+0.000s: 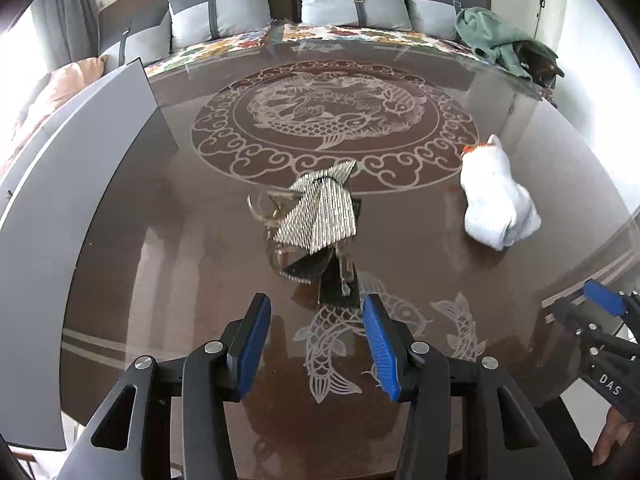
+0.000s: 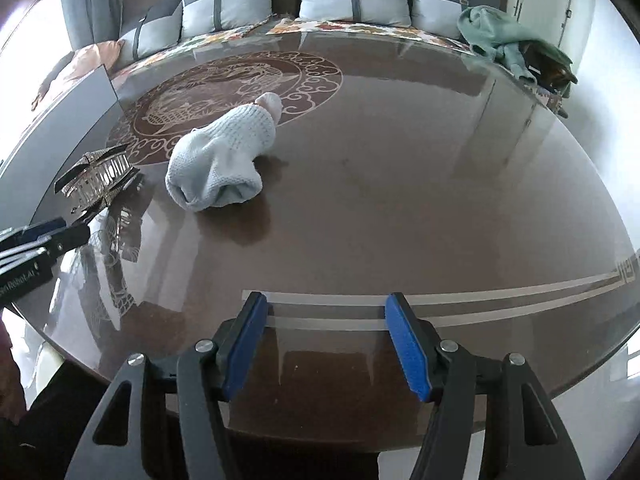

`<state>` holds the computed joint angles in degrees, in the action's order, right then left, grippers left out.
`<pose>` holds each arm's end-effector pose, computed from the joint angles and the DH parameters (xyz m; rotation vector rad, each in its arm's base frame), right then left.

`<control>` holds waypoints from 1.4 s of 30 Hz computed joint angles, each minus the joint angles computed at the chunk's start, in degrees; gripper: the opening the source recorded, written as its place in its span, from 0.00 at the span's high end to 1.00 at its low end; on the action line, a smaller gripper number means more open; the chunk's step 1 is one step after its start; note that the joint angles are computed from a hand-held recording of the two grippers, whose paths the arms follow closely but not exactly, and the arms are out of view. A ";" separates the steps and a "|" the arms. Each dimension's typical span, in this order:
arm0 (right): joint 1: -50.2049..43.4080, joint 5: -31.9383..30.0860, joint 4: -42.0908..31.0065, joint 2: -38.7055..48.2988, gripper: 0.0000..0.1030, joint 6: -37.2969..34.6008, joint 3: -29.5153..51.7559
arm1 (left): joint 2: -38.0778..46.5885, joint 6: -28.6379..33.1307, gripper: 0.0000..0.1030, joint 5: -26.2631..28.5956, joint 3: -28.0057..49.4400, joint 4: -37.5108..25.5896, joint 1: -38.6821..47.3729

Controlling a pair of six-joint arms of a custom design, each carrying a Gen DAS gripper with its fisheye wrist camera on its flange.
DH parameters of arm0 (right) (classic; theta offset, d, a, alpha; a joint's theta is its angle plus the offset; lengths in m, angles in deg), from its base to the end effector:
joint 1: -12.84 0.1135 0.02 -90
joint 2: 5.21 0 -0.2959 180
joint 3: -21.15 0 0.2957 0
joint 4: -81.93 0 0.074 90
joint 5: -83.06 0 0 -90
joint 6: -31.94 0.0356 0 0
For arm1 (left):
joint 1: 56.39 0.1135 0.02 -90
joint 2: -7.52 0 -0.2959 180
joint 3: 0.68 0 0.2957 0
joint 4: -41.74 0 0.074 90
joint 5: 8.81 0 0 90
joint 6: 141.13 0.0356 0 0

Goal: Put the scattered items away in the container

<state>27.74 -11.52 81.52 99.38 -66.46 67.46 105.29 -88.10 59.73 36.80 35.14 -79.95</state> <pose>0.2959 0.0817 0.0548 -0.5529 2.5374 0.1449 0.2331 -0.0874 0.0513 -0.4044 2.5752 0.1579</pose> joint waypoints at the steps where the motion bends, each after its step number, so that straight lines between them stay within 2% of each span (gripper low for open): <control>1: 0.18 0.22 0.72 -0.23 0.39 0.44 -0.60 | 0.56 -0.02 0.53 0.10 0.06 0.21 0.08; 3: 0.36 0.55 1.39 -0.66 0.39 0.85 -1.30 | 1.39 -0.40 0.50 -0.10 -0.25 1.13 0.13; 5: 0.57 0.58 1.52 -0.89 0.39 1.28 -1.49 | 2.21 -1.03 0.34 -0.42 -0.55 1.90 0.14; 6: 0.56 0.56 1.43 -1.00 0.39 1.30 -1.43 | 2.55 -1.62 0.30 -0.58 -0.61 1.98 0.25; 8: 0.54 0.52 1.31 -1.18 0.38 1.33 -1.34 | 3.00 -2.98 0.15 -0.87 -0.99 2.42 0.60; 11: 0.61 0.53 1.40 -1.15 0.38 1.42 -1.31 | 3.57 -3.86 0.03 0.43 -1.57 3.45 2.19; 13: 0.76 0.60 1.61 -1.15 0.38 1.61 -1.38 | 3.98 -4.17 0.00 1.29 -1.83 4.04 3.23; 38: 0.53 0.26 2.23 -1.41 0.38 1.21 -1.63 | 4.76 -4.84 0.00 -0.26 -3.05 7.36 2.41; 42: 0.36 -0.31 1.53 -1.29 0.36 0.92 -1.12 | 3.94 -1.97 0.00 2.47 -2.76 6.18 4.22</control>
<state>28.10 -11.83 83.05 98.09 -65.54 66.34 109.23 -90.07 62.20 34.04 41.31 -75.73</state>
